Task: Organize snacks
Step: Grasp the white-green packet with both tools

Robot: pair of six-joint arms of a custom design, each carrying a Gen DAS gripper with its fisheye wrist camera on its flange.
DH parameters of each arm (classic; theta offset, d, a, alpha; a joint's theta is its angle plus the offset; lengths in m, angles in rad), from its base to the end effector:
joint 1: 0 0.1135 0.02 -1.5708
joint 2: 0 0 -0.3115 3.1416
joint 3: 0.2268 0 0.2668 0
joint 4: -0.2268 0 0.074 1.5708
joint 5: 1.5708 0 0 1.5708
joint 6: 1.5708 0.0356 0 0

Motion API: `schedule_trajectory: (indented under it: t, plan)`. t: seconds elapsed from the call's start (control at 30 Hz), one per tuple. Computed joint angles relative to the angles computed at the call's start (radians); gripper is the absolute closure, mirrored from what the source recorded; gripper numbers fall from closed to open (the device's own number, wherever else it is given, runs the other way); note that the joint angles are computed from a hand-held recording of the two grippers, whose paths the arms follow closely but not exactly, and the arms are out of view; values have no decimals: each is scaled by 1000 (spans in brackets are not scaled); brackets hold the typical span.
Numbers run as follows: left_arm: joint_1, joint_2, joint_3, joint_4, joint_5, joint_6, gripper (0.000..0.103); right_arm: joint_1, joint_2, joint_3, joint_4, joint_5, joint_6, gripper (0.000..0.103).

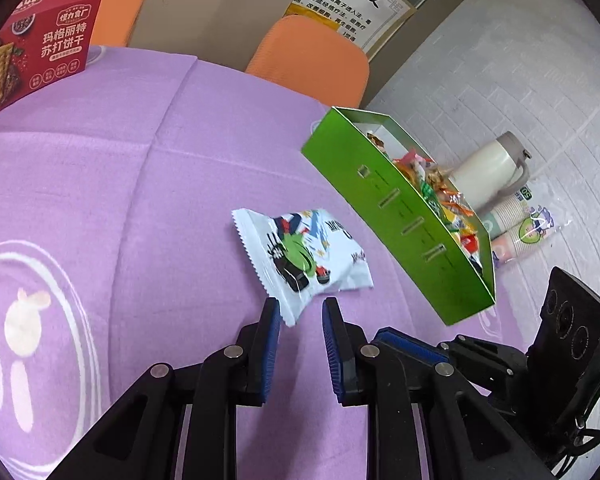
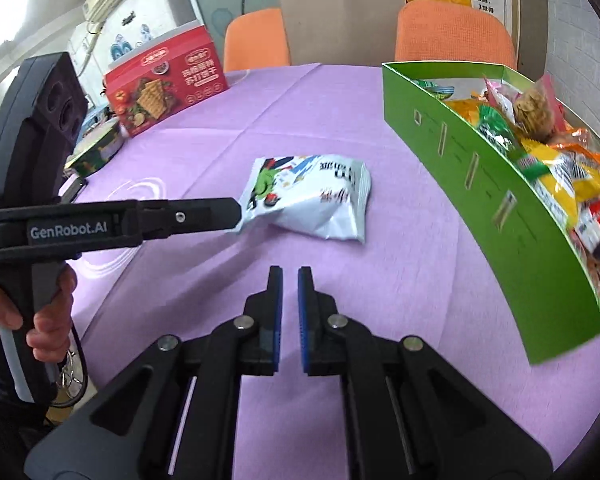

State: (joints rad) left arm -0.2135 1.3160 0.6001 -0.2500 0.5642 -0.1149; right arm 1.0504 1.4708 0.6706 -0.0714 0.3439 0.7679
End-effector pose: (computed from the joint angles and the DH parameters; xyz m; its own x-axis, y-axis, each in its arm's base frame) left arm 0.2268 -0.0687 0.2040 -0.8532 0.0859 -0.5145 0.3809 0.7764 -0.5022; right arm 0.1507 0.2389 0.1964 -0.7662 -0.0217 -0.6422 -0.2456 0.9334 0.2614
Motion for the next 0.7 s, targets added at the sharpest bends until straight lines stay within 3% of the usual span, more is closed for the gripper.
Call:
schedule_trajectory:
  t: [0.03, 0.1, 0.13, 0.17, 0.23, 0.47, 0.57, 0.7]
  plan:
    - [-6, -11, 3, -16, -14, 2, 76, 6, -10, -17, 18, -3, 7, 69]
    - [-7, -25, 18, -39, -45, -2, 56, 8, -15, -37, 42, 11, 35, 47]
    - [-6, -34, 25, -35, -73, -16, 43, 3, -18, -44, 52, 19, 45, 44]
    - [8, -53, 21, -32, -86, -17, 41, -5, -24, -50, 62, 20, 47, 44]
    - [24, -44, 37, -27, -69, -15, 41, -26, -29, -53, 76, 18, 27, 39]
    - [30, 64, 78, 29, -22, -33, 42, -142, 36, -25, 148, -63, -75, 39]
    - [32, 117, 88, 39, -7, -41, 50, -179, 59, -19, 166, -108, -84, 39]
    - [13, 148, 101, 34, -13, -36, 52, -202, 63, -33, 195, -134, -96, 39]
